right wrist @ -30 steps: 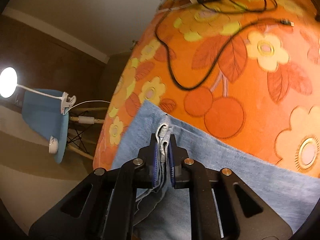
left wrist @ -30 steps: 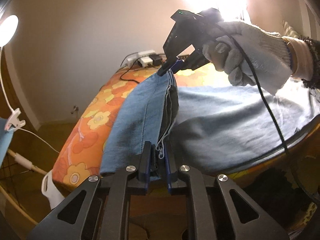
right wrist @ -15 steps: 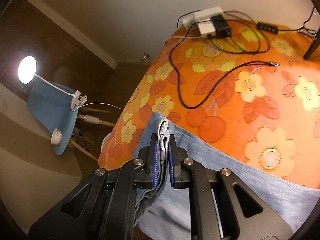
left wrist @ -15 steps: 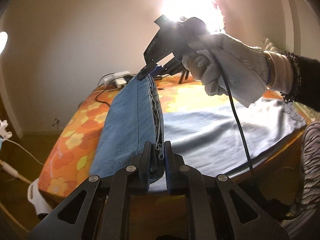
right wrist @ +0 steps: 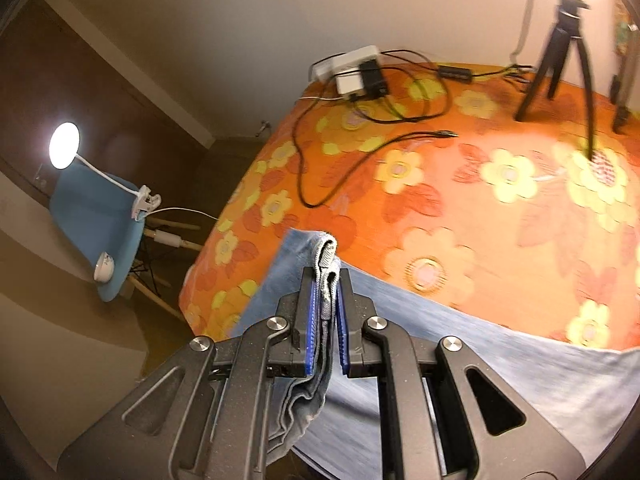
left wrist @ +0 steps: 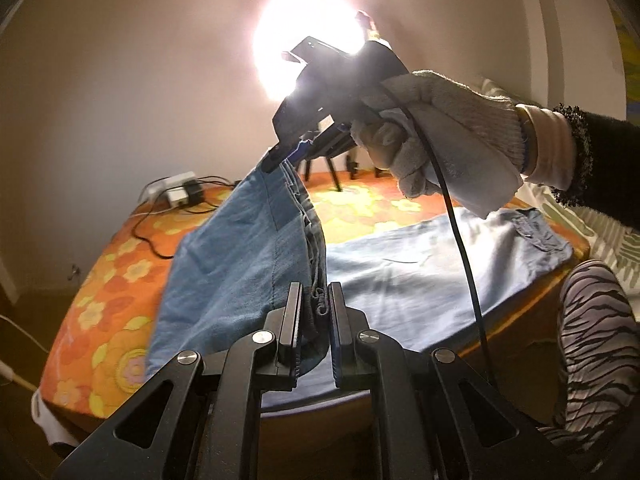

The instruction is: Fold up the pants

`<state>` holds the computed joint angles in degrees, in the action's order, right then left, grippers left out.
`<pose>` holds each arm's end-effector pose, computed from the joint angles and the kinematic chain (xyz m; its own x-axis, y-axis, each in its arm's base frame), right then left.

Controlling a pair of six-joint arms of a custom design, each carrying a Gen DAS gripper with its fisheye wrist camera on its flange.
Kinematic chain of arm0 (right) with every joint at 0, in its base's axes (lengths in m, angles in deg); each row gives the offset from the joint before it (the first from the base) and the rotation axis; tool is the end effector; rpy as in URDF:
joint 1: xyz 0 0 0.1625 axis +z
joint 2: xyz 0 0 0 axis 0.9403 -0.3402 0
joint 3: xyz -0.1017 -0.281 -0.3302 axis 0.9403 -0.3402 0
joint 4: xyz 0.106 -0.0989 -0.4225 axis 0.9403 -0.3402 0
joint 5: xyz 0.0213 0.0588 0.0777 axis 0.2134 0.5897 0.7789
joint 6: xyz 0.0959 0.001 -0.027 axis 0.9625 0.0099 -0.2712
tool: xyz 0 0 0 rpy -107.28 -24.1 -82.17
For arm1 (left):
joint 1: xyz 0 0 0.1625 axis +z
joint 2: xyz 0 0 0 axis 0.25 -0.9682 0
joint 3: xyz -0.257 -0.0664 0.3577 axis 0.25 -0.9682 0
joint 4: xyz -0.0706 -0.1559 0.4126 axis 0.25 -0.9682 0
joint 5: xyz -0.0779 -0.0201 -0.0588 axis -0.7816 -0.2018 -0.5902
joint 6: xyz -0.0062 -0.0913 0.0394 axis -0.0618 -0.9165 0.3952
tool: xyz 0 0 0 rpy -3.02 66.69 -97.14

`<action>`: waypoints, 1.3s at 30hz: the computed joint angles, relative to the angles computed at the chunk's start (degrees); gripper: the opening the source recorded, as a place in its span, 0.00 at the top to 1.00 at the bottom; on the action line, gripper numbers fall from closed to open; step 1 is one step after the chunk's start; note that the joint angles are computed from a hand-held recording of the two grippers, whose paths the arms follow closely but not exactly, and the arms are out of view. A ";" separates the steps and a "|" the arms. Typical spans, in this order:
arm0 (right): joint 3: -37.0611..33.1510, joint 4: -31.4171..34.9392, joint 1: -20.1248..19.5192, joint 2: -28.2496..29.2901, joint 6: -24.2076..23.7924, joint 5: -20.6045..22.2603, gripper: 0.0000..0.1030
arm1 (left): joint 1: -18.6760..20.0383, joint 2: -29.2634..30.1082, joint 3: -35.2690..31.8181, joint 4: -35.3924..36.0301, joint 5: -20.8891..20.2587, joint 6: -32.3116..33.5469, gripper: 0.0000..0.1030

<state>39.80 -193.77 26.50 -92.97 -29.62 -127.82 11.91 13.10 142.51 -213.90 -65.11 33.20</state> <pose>0.2046 -0.7908 0.2038 -0.8901 -0.3597 0.2800 -0.4191 0.8874 -0.1922 -0.3764 -0.4258 0.0142 -0.6449 0.3266 -0.6910 0.7467 0.4623 -0.4783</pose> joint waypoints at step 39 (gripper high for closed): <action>9.67 -4.02 -11.00 -15.75 -4.35 -2.80 0.90 | -1.31 13.13 -17.33 7.09 -15.40 4.72 0.90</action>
